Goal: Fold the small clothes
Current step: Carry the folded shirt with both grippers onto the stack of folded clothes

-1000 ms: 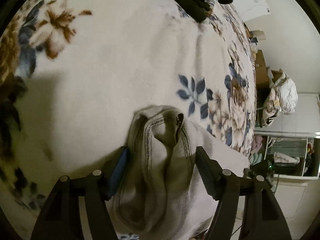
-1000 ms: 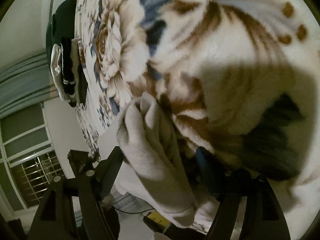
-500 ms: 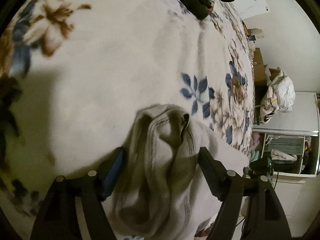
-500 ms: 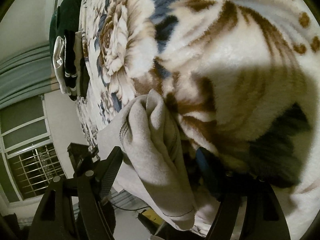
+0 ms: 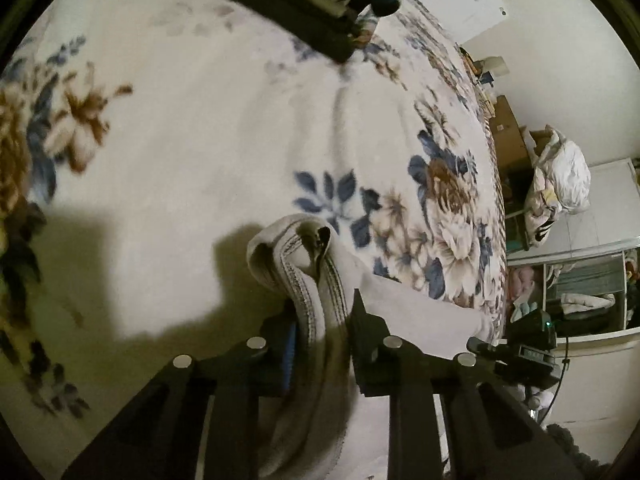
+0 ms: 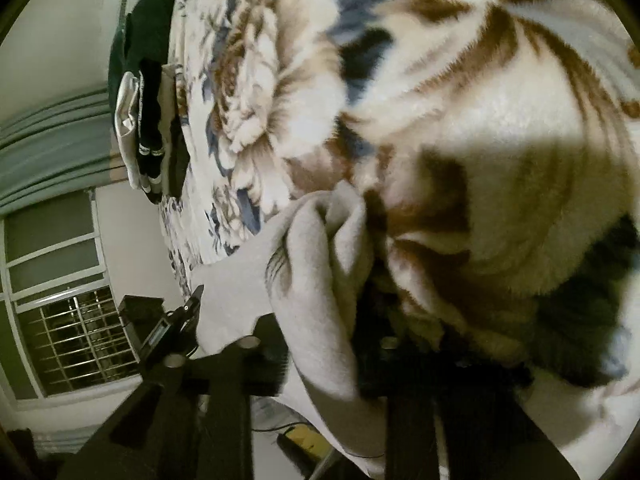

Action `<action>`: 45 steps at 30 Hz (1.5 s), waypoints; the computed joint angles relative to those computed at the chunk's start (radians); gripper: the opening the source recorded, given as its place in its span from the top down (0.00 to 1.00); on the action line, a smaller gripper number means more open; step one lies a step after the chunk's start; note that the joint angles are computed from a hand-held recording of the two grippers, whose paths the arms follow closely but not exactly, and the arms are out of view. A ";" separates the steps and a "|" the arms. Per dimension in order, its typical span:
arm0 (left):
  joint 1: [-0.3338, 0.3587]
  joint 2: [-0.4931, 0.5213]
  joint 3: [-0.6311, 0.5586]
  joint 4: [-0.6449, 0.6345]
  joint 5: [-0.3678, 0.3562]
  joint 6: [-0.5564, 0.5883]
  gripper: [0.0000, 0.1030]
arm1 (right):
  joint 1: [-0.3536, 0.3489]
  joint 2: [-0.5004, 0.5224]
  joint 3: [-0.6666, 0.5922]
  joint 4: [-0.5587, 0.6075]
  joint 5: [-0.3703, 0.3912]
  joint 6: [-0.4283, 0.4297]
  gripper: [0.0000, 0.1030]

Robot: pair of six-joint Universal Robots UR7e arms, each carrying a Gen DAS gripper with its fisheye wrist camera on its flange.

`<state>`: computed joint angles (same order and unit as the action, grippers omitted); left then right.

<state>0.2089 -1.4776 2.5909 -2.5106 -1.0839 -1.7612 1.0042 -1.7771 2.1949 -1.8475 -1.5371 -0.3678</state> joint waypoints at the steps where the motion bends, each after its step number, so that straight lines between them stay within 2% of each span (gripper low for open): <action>1: -0.003 -0.006 -0.007 0.018 0.003 -0.001 0.83 | 0.008 -0.013 0.008 -0.010 -0.003 0.003 0.81; 6: -0.022 -0.041 -0.059 0.127 0.021 -0.017 0.84 | 0.061 -0.074 0.024 -0.013 -0.017 0.044 0.83; 11: -0.053 -0.099 -0.157 0.316 0.056 -0.047 0.84 | 0.137 -0.146 0.018 0.026 -0.005 0.094 0.84; 16: -0.070 -0.154 -0.281 0.502 0.122 -0.037 0.84 | 0.294 -0.190 -0.027 0.061 0.016 0.217 0.84; 20: -0.056 -0.199 -0.397 0.661 0.184 0.018 0.84 | 0.484 -0.149 -0.089 0.026 0.014 0.351 0.84; 25: 0.039 -0.268 -0.532 0.793 0.232 0.155 0.84 | 0.734 0.017 -0.171 -0.118 -0.020 0.536 0.84; 28: 0.113 -0.286 -0.610 0.827 0.260 0.283 0.84 | 0.840 0.155 -0.221 -0.229 -0.037 0.638 0.84; 31: 0.233 -0.269 -0.698 0.810 0.284 0.476 0.84 | 0.912 0.313 -0.288 -0.357 -0.043 0.711 0.84; 34: 0.336 -0.237 -0.762 0.775 0.301 0.635 0.84 | 0.940 0.460 -0.374 -0.437 -0.048 0.748 0.84; 37: 0.453 -0.191 -0.811 0.696 0.315 0.802 0.84 | 0.952 0.624 -0.510 -0.465 -0.068 0.756 0.84; 40: 0.552 -0.145 -0.838 0.626 0.323 0.916 0.83 | 0.949 0.755 -0.634 -0.456 -0.090 0.747 0.84; 45: 0.673 -0.071 -0.874 0.574 0.320 1.022 0.81 | 0.928 0.953 -0.840 -0.386 -0.131 0.716 0.84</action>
